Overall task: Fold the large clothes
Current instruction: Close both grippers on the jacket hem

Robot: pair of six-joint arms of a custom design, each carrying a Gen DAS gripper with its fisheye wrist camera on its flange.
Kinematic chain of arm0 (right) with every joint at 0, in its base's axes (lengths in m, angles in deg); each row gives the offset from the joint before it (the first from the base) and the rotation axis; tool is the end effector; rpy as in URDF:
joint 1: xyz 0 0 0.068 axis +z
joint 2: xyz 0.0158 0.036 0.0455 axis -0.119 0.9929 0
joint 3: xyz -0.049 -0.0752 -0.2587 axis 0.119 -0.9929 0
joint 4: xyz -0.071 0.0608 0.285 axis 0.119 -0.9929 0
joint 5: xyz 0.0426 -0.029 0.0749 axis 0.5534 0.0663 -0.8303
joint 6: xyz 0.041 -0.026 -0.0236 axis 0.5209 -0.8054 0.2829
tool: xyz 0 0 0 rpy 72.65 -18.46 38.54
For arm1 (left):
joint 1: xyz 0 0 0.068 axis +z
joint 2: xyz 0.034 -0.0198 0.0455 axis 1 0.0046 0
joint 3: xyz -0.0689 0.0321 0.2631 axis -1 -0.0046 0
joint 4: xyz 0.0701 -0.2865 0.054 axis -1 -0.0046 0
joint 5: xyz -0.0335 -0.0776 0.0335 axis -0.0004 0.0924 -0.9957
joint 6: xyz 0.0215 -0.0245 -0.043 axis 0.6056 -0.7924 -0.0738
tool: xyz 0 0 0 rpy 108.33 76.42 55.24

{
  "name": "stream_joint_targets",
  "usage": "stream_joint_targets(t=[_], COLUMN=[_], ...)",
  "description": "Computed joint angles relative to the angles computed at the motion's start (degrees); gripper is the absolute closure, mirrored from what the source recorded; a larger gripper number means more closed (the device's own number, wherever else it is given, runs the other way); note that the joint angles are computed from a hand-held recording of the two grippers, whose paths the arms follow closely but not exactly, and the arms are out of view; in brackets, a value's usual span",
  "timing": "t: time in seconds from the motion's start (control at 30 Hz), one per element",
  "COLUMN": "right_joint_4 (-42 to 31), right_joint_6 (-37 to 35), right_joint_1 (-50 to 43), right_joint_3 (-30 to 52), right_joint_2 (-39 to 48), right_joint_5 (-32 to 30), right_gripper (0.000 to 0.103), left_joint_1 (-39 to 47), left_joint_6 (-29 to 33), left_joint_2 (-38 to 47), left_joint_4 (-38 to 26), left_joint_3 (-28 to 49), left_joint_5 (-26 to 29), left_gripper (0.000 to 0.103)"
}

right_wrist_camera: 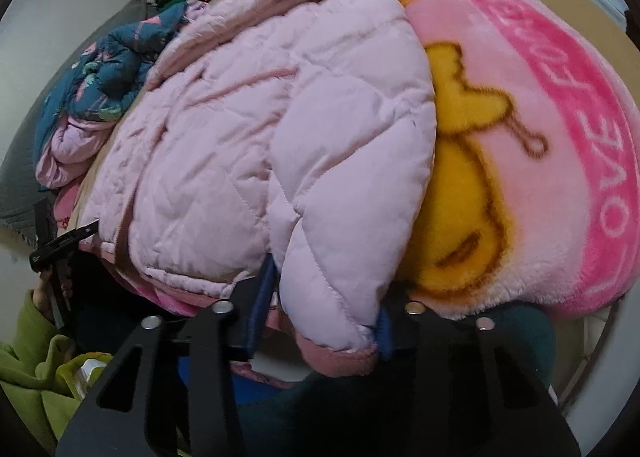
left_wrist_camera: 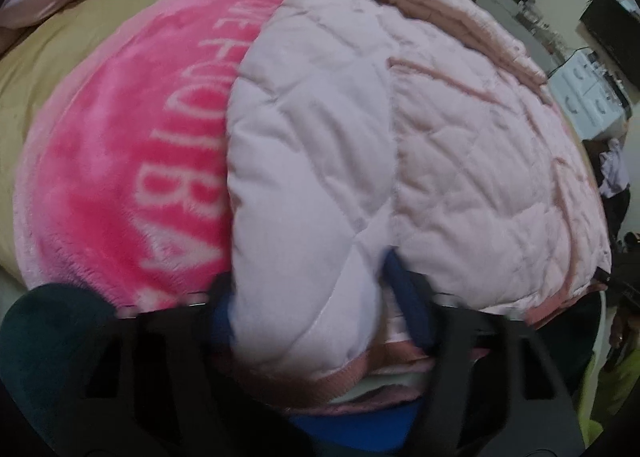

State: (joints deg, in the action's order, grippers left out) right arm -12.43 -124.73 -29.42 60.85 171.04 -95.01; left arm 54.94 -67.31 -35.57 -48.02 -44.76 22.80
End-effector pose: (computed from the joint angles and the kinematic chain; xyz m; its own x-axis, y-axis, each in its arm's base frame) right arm 0.3109 -0.1069 0.2361 -0.8616 -0.2704 -0.4295 -0.4475 0.8041 0.3914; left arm 0.1548 -0.0969 0.2198 -0.7790 -0.4553 -0.4311 -0.3684 0.8887 -0.2730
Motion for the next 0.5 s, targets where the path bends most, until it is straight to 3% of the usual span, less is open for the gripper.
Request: stream_joint_targets(t=[0.07, 0.17, 0.5], right_joint_4=[-0.3, -0.5, 4.1], right_joint_6=[-0.5, -0.7, 5.4], right_joint_1=[-0.4, -1.1, 0.2], right_joint_3=[0.2, 0.7, 3.4], right_joint_2=[-0.8, -2.3, -7.8], right_joint_5=[-1.8, -4.8, -12.5], right_gripper=[0.075, 0.08, 0.085], left_joint_1=[-1.3, -3.2, -4.6], left_joint_6=[0.2, 0.9, 3.7], left_joint_2=[1.0, 2.4, 1.8], left_joint_4=[0.2, -0.8, -2.5], left_joint_3=[1.2, 3.8, 11.6], left_joint_5=[-1.6, -4.7, -10.7], left_gripper=[0.08, 0.088, 0.092])
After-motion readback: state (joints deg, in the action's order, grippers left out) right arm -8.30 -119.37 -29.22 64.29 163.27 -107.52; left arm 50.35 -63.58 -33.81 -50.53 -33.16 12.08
